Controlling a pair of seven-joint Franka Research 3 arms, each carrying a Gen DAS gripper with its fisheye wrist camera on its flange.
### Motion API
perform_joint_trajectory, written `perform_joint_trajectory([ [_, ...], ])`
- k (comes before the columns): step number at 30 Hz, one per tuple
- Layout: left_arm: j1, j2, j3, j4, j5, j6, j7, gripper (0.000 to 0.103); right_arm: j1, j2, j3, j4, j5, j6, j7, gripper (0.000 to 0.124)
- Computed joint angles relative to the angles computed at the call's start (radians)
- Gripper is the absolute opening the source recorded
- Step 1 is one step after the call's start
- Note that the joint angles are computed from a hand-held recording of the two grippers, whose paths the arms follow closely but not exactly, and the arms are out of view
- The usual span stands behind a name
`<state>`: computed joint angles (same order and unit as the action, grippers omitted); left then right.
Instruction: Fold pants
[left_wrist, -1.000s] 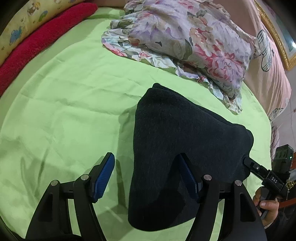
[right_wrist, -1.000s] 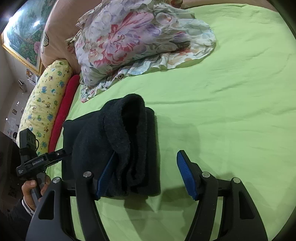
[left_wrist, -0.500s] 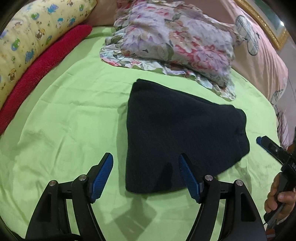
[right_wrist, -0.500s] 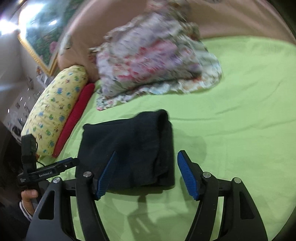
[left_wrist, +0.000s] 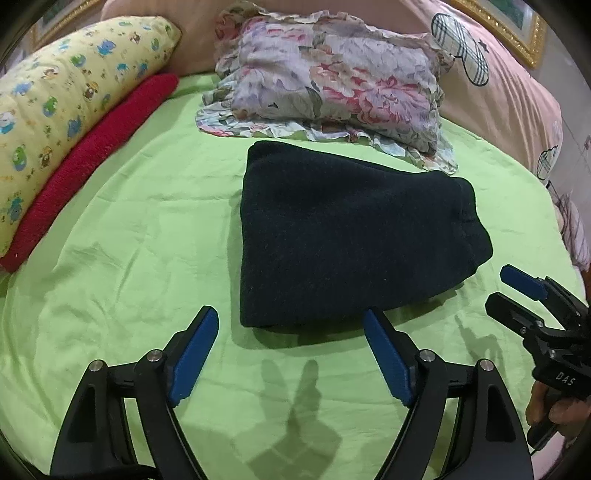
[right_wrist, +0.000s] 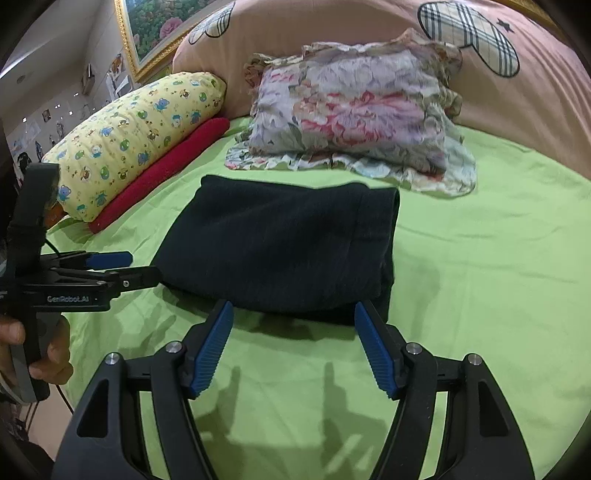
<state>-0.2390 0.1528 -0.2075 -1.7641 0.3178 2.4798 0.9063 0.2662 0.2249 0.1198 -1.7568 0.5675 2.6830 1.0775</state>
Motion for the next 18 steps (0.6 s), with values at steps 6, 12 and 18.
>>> perform_joint_trajectory([
  [6, -0.001, -0.002, 0.005, -0.049, 0.029, 0.067, -0.023, 0.082, 0.021, 0.004, 0.002, -0.056, -0.047, 0.118, -0.008, 0.076],
  [12, -0.007, -0.018, 0.012, -0.074, 0.089, 0.068, -0.08, 0.082, 0.023, 0.013, 0.01, -0.056, -0.04, 0.143, 0.024, 0.076],
  [18, -0.004, -0.029, 0.011, -0.085, 0.12, 0.07, -0.099, 0.082, 0.02, 0.019, 0.029, -0.057, -0.015, 0.17, -0.017, 0.078],
])
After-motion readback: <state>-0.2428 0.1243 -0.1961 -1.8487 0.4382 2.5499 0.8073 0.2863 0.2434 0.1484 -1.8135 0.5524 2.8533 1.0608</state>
